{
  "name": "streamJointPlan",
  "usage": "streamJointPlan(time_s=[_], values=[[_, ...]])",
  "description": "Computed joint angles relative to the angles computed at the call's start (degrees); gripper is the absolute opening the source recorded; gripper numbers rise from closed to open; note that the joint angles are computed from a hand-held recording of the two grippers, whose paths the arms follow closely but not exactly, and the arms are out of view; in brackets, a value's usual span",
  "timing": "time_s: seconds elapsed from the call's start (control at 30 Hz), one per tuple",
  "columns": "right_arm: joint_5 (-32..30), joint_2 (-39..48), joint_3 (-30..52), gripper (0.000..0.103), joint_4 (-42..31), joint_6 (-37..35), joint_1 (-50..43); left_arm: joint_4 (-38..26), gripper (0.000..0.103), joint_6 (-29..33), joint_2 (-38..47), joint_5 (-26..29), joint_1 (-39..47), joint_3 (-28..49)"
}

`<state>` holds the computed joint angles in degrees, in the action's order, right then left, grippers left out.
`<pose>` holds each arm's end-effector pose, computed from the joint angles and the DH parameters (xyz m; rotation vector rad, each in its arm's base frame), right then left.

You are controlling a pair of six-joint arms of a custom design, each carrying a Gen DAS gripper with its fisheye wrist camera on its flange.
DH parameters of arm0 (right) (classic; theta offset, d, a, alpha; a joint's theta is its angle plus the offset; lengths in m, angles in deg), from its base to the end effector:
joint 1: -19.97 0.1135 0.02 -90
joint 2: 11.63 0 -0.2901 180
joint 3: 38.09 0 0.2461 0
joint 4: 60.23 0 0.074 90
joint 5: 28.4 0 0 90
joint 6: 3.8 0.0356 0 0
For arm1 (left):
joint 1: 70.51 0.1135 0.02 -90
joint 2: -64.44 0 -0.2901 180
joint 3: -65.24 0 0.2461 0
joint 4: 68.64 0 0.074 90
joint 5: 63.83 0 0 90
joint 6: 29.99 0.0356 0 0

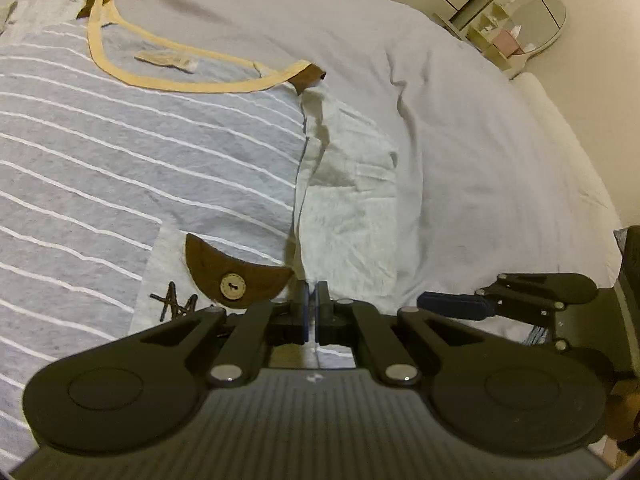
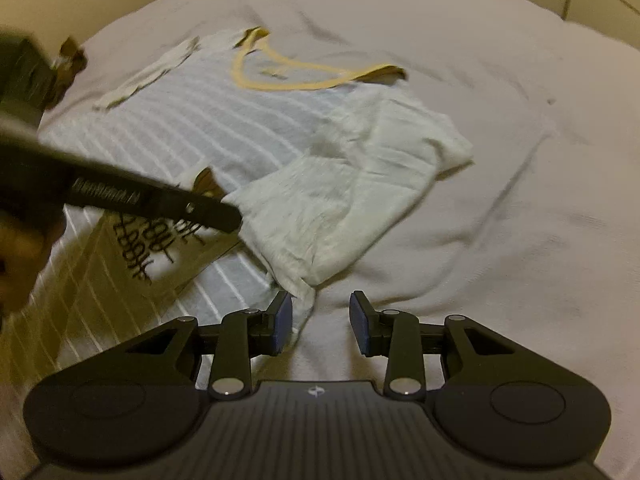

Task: Fold clothes

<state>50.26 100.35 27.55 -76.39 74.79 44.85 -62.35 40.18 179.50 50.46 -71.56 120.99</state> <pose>0.3135 0.1531 0.1079 -0.8925 2.5153 0.3397 0.3322 -0.0207 0.0796 -0.2304 2.4960 -0.6806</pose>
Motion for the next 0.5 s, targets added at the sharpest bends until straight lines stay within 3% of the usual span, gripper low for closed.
streamJointPlan(time_s=[0.2, 0.27, 0.33, 0.5], values=[[5.86, 1.39, -1.05, 0.035, 4.32, -7.07, 5.03, -1.09, 0.0, 2.84, 1.82, 2.28, -0.14, 2.06], [8.44, 1.38, -1.96, 0.024, 5.6, -9.68, 6.06, -1.55, 0.0, 3.21, 1.38, 1.11, -0.14, 1.78], [11.72, 0.66, -3.27, 0.023, 6.77, -10.83, 6.68, -2.8, 0.0, 4.03, 0.77, 0.89, 0.41, 1.28], [8.61, -3.17, -4.27, 0.02, 2.08, -12.58, 5.5, -5.54, 0.001, 10.35, -2.7, -0.1, 0.44, -0.23]])
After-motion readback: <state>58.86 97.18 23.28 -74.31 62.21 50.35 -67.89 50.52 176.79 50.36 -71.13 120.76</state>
